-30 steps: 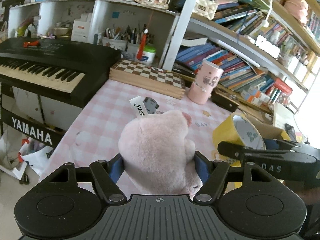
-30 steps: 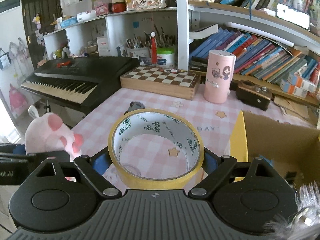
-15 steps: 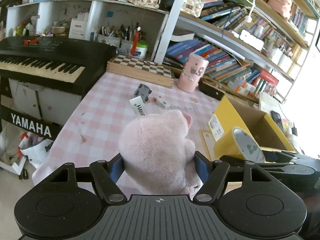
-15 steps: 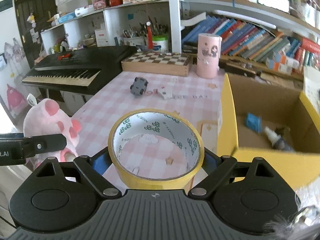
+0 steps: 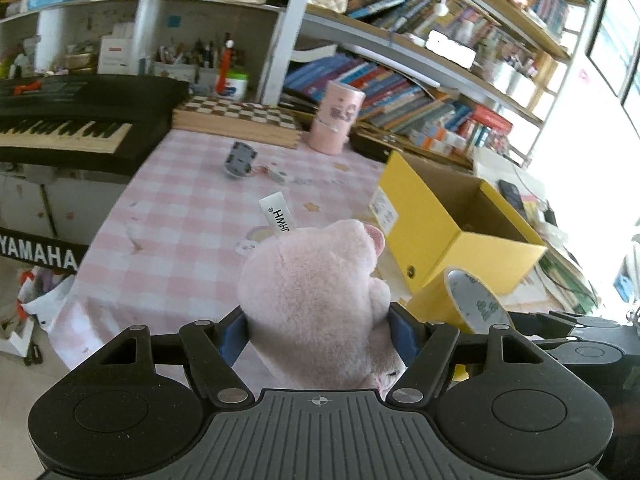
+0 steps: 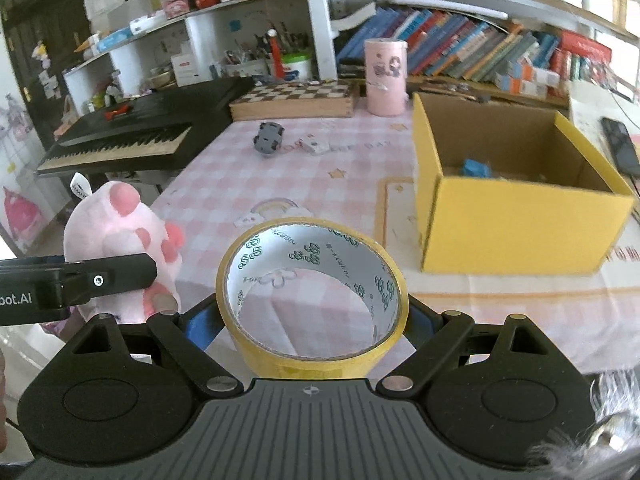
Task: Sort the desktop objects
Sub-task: 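Lift and carry the pig and tape roll toward the yellow box with both grippers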
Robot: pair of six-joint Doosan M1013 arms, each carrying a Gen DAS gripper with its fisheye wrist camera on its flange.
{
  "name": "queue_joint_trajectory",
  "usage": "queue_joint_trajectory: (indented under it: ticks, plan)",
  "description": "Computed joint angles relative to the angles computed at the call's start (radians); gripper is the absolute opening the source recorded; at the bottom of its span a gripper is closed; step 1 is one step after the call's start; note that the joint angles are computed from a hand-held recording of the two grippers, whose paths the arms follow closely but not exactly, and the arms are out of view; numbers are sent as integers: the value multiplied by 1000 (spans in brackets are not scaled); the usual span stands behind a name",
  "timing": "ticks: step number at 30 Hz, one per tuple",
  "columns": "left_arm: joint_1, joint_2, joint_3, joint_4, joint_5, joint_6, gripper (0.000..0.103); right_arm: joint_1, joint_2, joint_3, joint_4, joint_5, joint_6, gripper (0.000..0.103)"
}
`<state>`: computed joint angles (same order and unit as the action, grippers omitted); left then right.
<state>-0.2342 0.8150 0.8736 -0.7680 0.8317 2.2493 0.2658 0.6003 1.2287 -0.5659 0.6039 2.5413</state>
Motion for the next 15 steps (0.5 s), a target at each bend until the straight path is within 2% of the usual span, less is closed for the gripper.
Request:
queue_joint_trajectory:
  ticks: [15]
  plan:
    - [-22,17,-25,-59,158,140,72,24,-68,107,-134,121,264,89]
